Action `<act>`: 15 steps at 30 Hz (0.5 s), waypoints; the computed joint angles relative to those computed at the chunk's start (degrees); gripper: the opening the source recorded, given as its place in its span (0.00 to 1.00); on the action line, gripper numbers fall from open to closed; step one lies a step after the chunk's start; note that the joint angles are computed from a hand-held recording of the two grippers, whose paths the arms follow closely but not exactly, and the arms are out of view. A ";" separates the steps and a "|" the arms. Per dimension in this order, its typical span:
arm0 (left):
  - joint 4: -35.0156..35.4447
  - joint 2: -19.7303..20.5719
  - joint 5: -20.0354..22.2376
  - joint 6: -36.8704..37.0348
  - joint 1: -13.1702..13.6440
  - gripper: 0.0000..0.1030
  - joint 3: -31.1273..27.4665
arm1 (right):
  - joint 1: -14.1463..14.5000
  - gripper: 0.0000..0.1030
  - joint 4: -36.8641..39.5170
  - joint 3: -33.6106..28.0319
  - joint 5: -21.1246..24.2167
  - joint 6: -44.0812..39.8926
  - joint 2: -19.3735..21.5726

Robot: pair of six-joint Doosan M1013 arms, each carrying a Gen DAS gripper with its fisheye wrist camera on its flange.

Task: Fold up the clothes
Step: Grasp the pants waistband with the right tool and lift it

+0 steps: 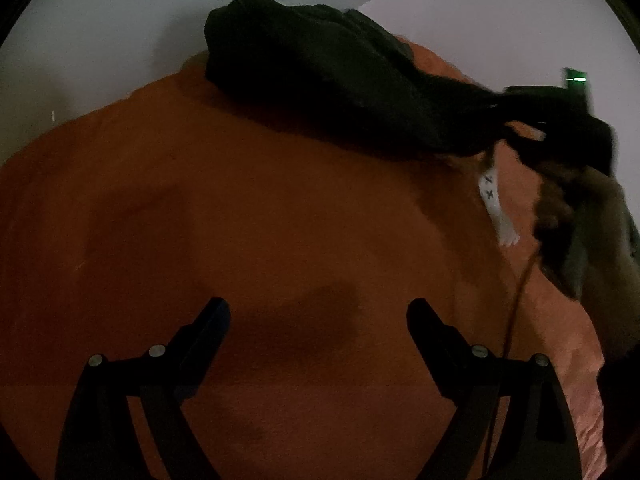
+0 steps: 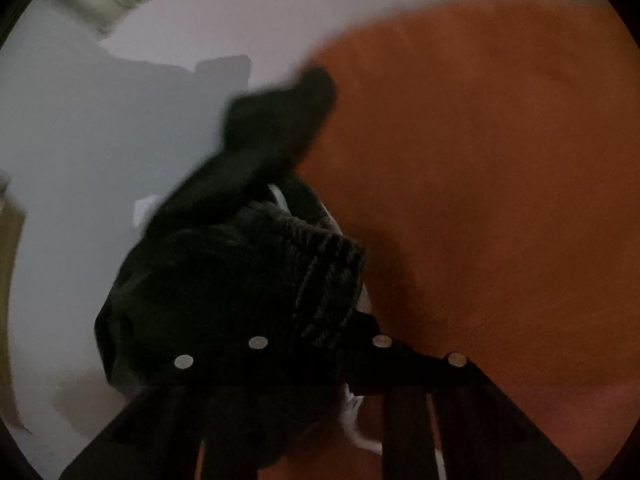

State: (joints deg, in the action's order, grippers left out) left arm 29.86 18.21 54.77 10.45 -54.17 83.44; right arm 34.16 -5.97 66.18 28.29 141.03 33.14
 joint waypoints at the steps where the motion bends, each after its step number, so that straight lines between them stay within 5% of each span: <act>1: 0.09 -0.14 -0.29 -0.12 -0.08 0.88 -0.05 | 0.51 0.15 -3.65 0.48 -0.03 2.93 -0.78; 8: 5.91 -1.44 1.08 -0.58 -2.75 0.88 -2.40 | 2.47 0.13 -31.66 11.29 1.08 37.39 -12.42; 15: 6.64 -3.31 -2.69 0.36 -7.08 0.88 -5.52 | 4.38 0.13 -39.88 24.01 8.76 52.37 -27.18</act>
